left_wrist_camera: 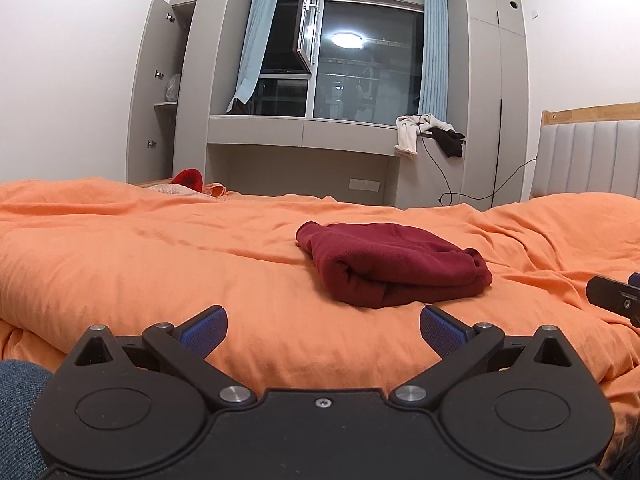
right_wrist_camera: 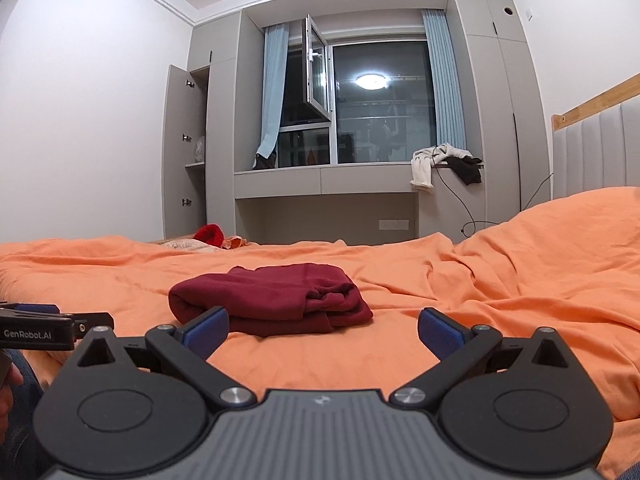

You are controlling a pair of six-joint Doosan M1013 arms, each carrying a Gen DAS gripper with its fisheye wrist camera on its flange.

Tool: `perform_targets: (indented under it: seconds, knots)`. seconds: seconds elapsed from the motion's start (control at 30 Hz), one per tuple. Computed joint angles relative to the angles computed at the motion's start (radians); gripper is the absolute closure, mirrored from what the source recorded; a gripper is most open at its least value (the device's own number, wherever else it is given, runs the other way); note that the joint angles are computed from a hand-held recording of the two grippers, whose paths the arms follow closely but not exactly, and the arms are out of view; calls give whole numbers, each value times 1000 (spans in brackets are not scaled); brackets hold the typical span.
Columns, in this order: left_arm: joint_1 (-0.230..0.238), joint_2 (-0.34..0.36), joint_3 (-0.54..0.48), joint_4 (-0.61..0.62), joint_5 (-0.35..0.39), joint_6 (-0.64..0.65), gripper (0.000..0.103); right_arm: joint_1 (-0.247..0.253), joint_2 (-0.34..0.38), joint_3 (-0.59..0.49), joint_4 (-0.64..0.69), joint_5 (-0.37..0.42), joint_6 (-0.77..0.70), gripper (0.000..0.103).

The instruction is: Fold small clothes

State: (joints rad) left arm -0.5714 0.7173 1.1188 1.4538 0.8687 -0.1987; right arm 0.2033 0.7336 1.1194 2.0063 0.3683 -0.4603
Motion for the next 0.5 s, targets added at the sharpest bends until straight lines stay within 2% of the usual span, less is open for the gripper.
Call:
perform_targets:
  seconds: [0.5]
  knots:
    - [0, 3, -8, -10, 2, 17, 1, -1, 4, -6, -9, -14, 22, 0]
